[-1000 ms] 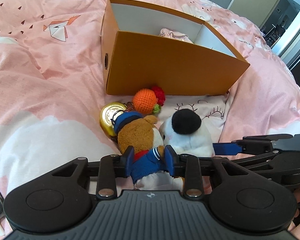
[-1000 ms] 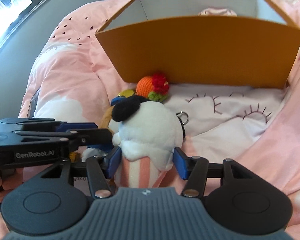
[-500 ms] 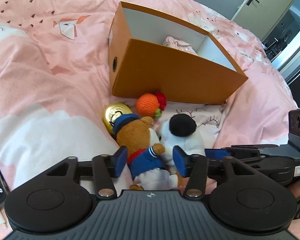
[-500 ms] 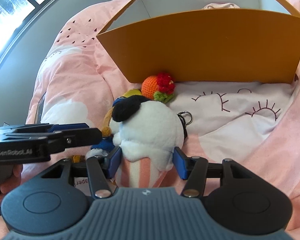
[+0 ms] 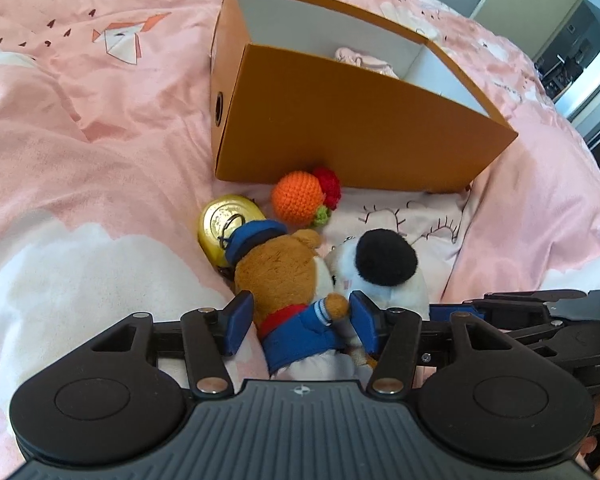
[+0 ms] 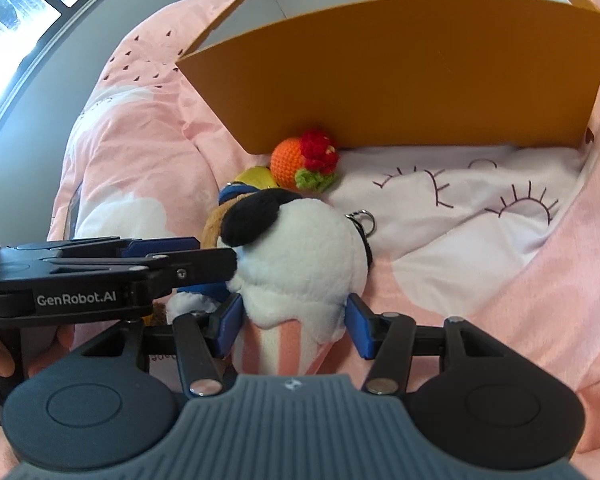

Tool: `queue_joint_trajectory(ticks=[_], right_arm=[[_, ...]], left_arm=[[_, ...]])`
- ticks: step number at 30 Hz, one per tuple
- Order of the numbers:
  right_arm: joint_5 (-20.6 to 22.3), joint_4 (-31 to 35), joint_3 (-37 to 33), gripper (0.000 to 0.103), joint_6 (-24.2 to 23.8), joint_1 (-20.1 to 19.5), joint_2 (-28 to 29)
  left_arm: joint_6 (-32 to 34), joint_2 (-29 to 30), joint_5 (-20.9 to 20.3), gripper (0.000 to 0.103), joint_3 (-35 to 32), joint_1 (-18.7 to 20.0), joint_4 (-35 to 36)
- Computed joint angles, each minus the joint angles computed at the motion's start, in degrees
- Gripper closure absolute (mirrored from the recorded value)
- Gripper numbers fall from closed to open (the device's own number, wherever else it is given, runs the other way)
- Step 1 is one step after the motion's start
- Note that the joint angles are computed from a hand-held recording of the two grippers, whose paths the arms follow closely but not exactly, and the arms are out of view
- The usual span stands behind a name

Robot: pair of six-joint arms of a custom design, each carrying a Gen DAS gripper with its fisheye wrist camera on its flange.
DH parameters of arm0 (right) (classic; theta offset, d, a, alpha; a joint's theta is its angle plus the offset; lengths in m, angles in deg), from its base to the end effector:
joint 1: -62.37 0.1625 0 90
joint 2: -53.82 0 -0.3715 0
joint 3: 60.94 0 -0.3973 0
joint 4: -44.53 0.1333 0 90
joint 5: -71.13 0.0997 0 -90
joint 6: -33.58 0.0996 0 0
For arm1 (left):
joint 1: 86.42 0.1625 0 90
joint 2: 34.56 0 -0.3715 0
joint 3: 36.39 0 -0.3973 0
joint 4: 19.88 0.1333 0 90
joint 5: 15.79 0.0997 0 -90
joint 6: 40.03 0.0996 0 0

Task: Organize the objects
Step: 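Grasp the brown bear plush with the left gripper while the right gripper grasps the white dog plush, then lift both plush toys and carry them over the orange box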

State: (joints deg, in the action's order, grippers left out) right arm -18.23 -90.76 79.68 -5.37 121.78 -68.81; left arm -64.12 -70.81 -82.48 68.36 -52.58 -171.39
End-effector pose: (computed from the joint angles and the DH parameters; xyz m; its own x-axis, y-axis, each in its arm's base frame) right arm -0.0430 -0.3368 0.3099 -0.9557 -0.0886 0.2806 -0.1911 0.9120 -0.3629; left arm -0.3466 -0.4403 -0.0904 -0.7669 0.4952 -0.4082 0.5602 0.8269 -0.0492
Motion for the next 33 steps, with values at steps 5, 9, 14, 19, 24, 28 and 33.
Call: queue_joint_trajectory(ticks=[5,9,14,19,24,28,33], right_arm=[[-2.1,-0.7,0.2,0.046,0.2,0.8,-0.2],[-2.5,-2.6,0.6,0.046,2.4,-0.1,-1.7],[-2.7,-3.2,0.1,0.045,3.9,-0.7,-1.6],[-5.9,-5.7,0.3,0.044,4.9,0.8,-0.4],[-13.5,-16.6,3.6,0.036,0.8,6.5,-0.1],[-21.5,-30.8,6.7,0.036,-7.6,11.9,3.1],[-24.0,-34.0,6.8,0.052,-9.0,11.7,3.8]], left_arm=[[1.4,0.1,0.2,0.039,-0.4,-0.2,1.5],[2.8,0.2,0.7,0.039,-0.3,-0.5,1.8],[5.2,2.0,3.2,0.039,-2.3,-1.4,4.5],[8.1,4.4,5.7,0.040,-4.0,-2.4,5.8],[8.1,4.0,5.8,0.048,-3.0,-2.5,4.6],[7.1,3.3,5.0,0.050,-2.3,-2.1,3.3],[6.5,2.6,3.9,0.050,-1.6,-1.5,1.7]])
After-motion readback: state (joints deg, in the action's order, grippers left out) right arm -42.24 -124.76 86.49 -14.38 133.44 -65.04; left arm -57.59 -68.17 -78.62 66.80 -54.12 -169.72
